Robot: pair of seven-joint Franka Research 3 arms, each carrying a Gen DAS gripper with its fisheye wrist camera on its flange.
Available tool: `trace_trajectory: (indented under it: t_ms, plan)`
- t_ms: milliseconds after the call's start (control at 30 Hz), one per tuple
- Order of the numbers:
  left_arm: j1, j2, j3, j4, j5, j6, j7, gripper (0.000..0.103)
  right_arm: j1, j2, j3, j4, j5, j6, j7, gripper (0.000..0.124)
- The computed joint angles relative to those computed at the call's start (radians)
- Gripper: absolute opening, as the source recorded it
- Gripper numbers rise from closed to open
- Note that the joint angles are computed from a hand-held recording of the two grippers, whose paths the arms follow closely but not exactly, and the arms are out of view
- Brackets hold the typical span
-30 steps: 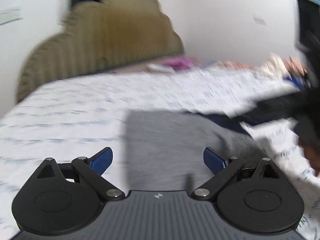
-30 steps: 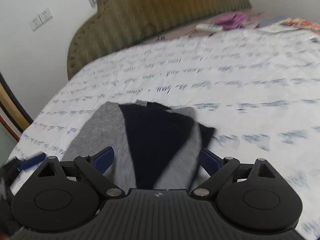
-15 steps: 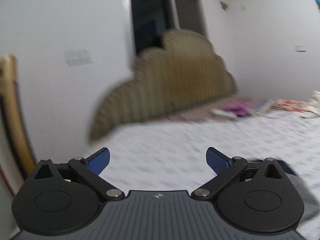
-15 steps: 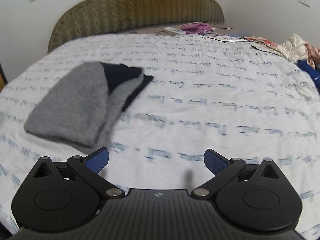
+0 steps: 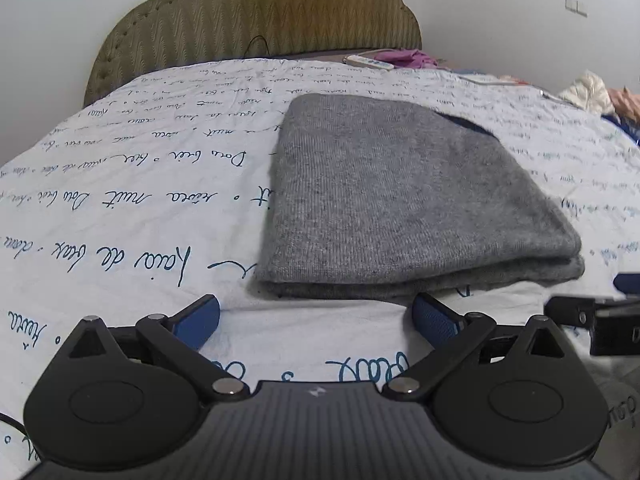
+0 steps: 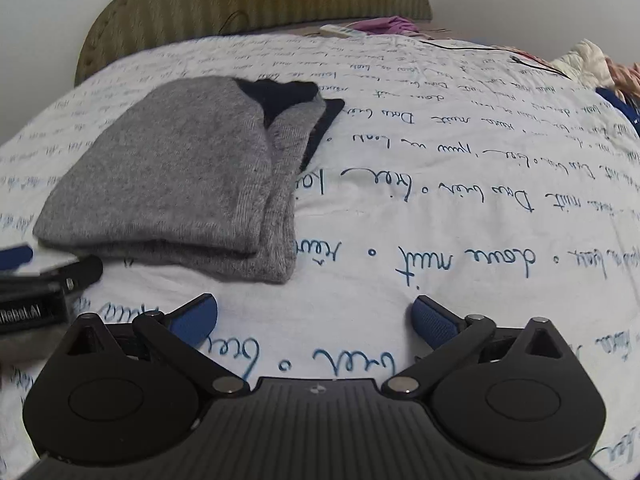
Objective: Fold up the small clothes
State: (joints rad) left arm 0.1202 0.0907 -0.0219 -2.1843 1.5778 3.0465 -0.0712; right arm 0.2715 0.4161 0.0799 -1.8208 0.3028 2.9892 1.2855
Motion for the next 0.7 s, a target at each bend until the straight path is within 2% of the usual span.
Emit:
trace_trajectory:
  t_ms: [100, 167, 267, 400, 467, 600, 700]
  plan:
    - [-0.002, 0.000, -0.001, 0.001, 0.014, -0.005, -0.013, 0.103, 0.029, 0.003, -0.021, -0.033, -0.013, 0.085, 0.021, 0.103]
    - [0.001, -0.003, 0.000, -0.002, 0.021, -0.001, -0.020, 0.103, 0.036, -0.001, -0.027, -0.045, -0.020, 0.102, 0.027, 0.103]
    - [0.000, -0.005, -0.003, -0.005, 0.011, -0.007, -0.007, 0.103, 0.020, -0.013, -0.012, -0.043, -0.019, 0.064, 0.019, 0.103]
    - [0.000, -0.003, -0.002, -0.004, 0.006, -0.005, -0.003, 0.103, 0.050, -0.015, -0.052, -0.006, -0.055, -0.030, 0.067, 0.103]
    - [-0.001, -0.004, -0.002, -0.005, 0.009, -0.006, -0.007, 0.103, 0.045, -0.011, -0.046, -0.003, -0.057, -0.031, 0.077, 0.103]
    - [-0.002, -0.003, -0.003, -0.005, 0.003, -0.012, 0.005, 0.103, 0.001, -0.012, 0.005, -0.017, -0.006, 0.001, 0.043, 0.103]
    - [-0.002, -0.001, -0.002, -0.003, -0.002, -0.010, 0.012, 0.103, 0.058, -0.002, -0.041, -0.067, -0.031, 0.138, 0.069, 0.103]
